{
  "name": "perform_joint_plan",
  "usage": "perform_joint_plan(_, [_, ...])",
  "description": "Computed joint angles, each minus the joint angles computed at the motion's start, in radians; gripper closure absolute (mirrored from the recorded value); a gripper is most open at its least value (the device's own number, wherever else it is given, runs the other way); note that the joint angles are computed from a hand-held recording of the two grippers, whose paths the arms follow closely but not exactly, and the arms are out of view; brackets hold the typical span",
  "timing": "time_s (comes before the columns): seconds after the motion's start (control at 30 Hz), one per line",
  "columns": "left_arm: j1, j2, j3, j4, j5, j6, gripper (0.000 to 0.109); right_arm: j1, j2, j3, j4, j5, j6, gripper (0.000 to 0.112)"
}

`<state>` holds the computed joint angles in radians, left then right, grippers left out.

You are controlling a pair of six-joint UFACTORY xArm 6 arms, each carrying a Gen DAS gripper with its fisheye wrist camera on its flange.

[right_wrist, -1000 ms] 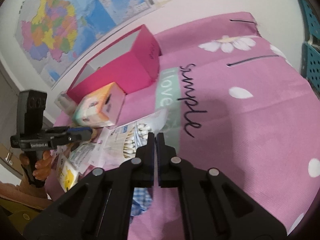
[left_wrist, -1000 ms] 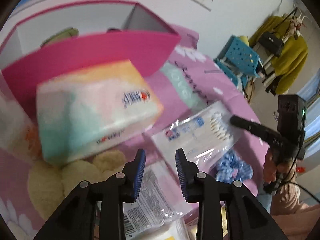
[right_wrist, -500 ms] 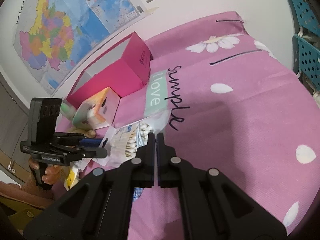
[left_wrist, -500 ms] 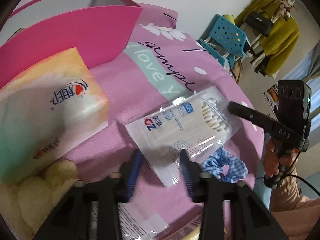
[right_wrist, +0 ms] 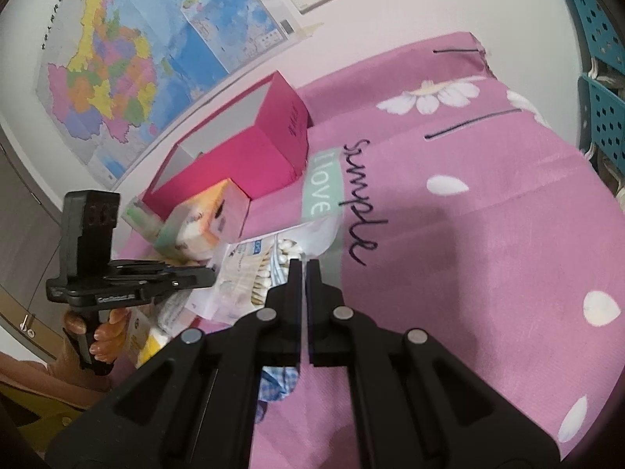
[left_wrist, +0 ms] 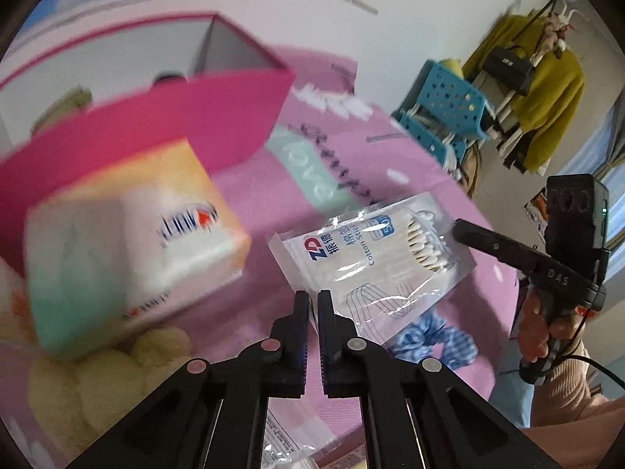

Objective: Organize soft objects
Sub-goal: 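Lift the cotton-swab bag and place it into the pink box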

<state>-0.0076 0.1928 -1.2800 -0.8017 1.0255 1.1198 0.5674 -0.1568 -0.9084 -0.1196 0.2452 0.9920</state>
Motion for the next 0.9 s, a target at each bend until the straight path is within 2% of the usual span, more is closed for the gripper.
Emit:
perform_joint_plan(0.2, [0.040, -0.024, -0.070, -0.062, 0.006, 0.029, 0.105, -0.027, 0.070, -0.123, -0.021, -0.032, -0.052, 0.110])
perform_joint_plan(0.33, [0.046, 0.002, -0.162, -0.060, -0.032, 0.012, 0.105, -0.048, 0.179, -0.279, -0.011, -0.042, -0.132, 0.110])
perform_joint_plan(0.47, [0.042, 0.090, -0.318, -0.001, -0.085, -0.077, 0.105, -0.065, 0.324, -0.484, 0.055, -0.019, -0.255, 0.110])
perform_joint_plan(0.67, [0.028, 0.242, -0.538, 0.116, -0.135, -0.216, 0.105, -0.080, 0.564, -0.830, 0.100, 0.095, -0.356, 0.110])
perform_joint_plan(0.77, [0.027, 0.339, -0.672, 0.184, -0.118, -0.294, 0.105, -0.091, 0.691, -1.014, 0.125, 0.173, -0.393, 0.109])
perform_joint_plan(0.9, [0.024, 0.497, -0.894, 0.283, -0.072, -0.407, 0.105, -0.106, 0.875, -1.287, 0.155, 0.324, -0.411, 0.109])
